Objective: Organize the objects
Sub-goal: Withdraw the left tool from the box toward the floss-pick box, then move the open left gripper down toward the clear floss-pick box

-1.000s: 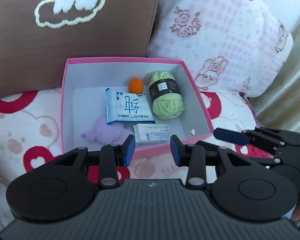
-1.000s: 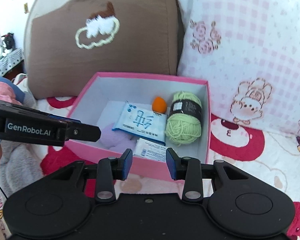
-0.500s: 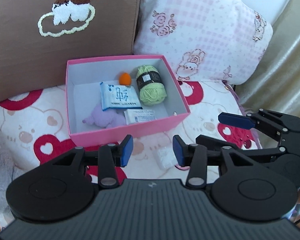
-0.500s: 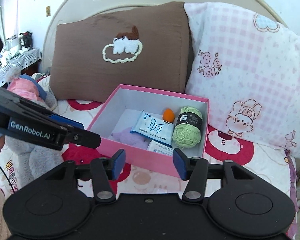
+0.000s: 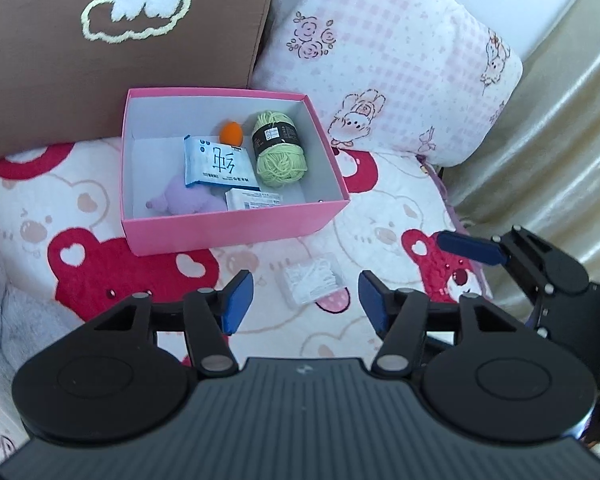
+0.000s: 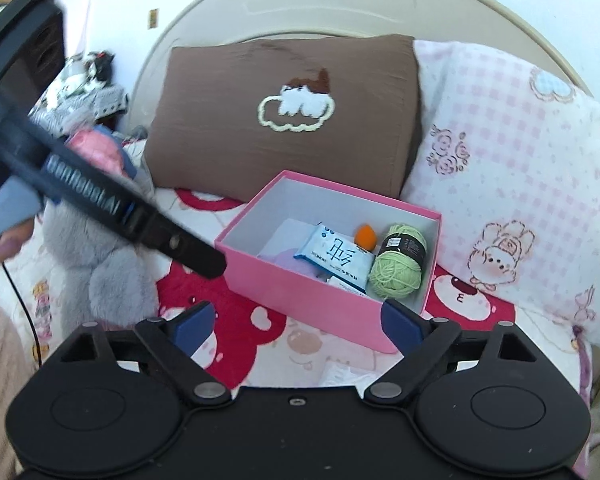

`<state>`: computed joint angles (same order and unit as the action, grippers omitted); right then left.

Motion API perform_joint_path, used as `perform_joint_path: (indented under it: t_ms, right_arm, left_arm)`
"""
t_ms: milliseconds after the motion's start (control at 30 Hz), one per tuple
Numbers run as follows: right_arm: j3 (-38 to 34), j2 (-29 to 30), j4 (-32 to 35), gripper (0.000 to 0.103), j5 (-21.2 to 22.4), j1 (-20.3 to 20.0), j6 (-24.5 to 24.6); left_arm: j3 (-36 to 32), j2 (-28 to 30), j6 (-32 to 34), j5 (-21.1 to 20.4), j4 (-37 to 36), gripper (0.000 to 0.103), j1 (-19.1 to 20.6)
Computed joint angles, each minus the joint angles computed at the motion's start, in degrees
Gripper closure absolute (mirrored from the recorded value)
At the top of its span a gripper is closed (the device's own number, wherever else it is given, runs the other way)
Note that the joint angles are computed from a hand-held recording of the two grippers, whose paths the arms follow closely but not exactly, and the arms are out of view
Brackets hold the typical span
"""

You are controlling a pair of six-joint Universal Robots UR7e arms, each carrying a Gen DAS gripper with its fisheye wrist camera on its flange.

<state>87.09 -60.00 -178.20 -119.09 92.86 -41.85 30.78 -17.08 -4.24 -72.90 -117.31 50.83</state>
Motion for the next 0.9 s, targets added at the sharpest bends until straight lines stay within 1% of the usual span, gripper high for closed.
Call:
perform_joint_path:
  t_ms: [67, 167, 267, 367, 433, 500, 633, 800, 900]
  right_arm:
    - [1.0, -0.2, -1.2, 0.009, -0.5, 0.1, -1.5]
    - [2.0, -0.3, -2.9, 0.009, -1.4, 0.1, -2.5]
    - [2.9, -0.9, -3.1, 0.008, -0.9, -0.4, -1.6]
    - [4.3, -2.0, -2.9, 0.008, 1.9, -1.2, -0.9]
    - [5.4, -3.0, -2.9, 0.008, 3.9, -1.7, -1.0]
    - [6.2, -3.6, -3.0, 0.008, 4.6, -1.8, -1.4]
    - [6.8, -3.9, -3.1, 0.008, 4.1, -1.7, -2.0]
    - [6.7, -3.8, -1.7, 0.008, 2.4, -1.8, -1.1]
    - [6.9, -3.8, -1.2, 0.008, 2.8, -2.7, -0.5]
  left_arm:
    - [1.2, -0.6, -0.5, -0.4, -0.3, 0.043, 0.0]
    - [2.2, -1.0, -1.4, -1.0, 0.2, 0.041, 0.2]
    - [2.8, -1.0, -2.0, -1.2, 0.6, 0.04, 0.3]
    - [3.2, -0.9, -3.2, -1.5, 0.8, 0.038, 0.5]
    - [3.8, -1.0, -4.1, -1.8, 0.3, 0.034, 0.7]
    - [4.5, -1.2, -4.3, -1.4, 0.0, 0.033, 0.6]
    - [6.0, -1.6, -4.2, -0.5, -0.3, 0.029, 0.2]
    - [6.8, -1.5, -4.5, -0.9, 0.3, 0.025, 0.0]
    - [6.6, -0.8, -5.0, -2.0, 0.8, 0.024, 0.0]
